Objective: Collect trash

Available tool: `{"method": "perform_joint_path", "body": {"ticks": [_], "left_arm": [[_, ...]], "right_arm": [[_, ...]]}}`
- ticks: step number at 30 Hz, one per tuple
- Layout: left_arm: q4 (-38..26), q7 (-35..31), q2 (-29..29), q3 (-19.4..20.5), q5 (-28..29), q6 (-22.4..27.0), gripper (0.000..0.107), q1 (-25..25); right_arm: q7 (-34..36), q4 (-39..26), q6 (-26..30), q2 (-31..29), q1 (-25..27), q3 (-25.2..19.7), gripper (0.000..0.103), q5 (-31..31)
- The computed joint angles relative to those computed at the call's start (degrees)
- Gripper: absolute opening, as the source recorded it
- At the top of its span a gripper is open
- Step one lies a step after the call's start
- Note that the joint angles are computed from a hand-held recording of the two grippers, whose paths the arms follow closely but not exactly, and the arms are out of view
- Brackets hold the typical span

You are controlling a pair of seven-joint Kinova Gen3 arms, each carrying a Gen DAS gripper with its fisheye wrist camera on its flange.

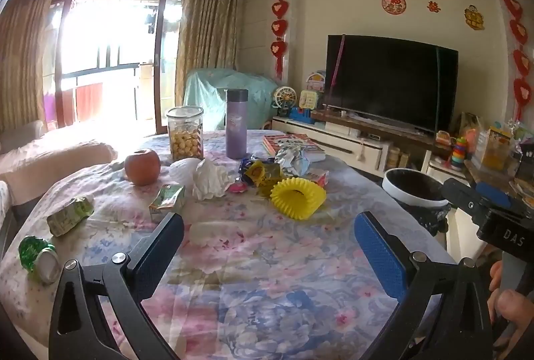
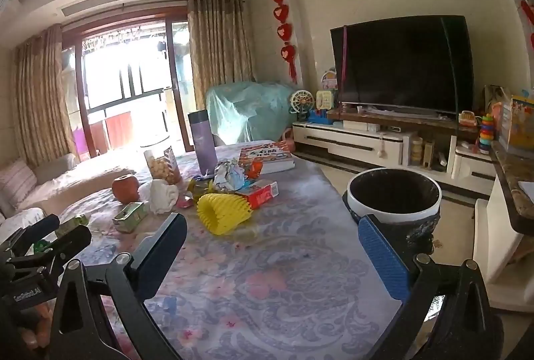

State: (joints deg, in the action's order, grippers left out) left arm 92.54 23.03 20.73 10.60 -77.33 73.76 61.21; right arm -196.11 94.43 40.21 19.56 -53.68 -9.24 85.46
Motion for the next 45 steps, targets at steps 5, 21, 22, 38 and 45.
{"method": "perform_joint_path", "body": {"ticks": [5, 21, 22, 38, 45], "left_arm": [[0.21, 0.17, 0.03, -0.09, 0.13, -0.45, 0.102, -0.32], [1.00, 1.63, -0.17, -0.10, 0.06, -1.30, 0.102, -0.90], [1.05, 1.65, -0.22, -0.07, 0.07, -1.44, 0.102, -0.97], [1.47, 2.13, -0.28, 0.09, -0.27, -1.99, 0.102, -1.30], [1.43, 2.11, -0.28, 0.05, -0.10, -2.23, 0.102, -1.39]], "right_arm": [[0.09, -0.26, -0.45, 0.12, 0.13, -0.11, 0.103, -0.37], [-0.07, -0.38, -0.92, 0.12, -0.10, 0.12, 0.103, -0.52], [-0.14, -0.36, -0.90, 0.12, -0.13, 0.15, 0.103, -0.49], [-0.01, -0.52, -1.58, 0.06, -0.14, 0.35, 0.103, -1.13], [-0.01, -0.41, -1.82, 0.08, -0.03, 0.43, 0.103, -1.13]]}}
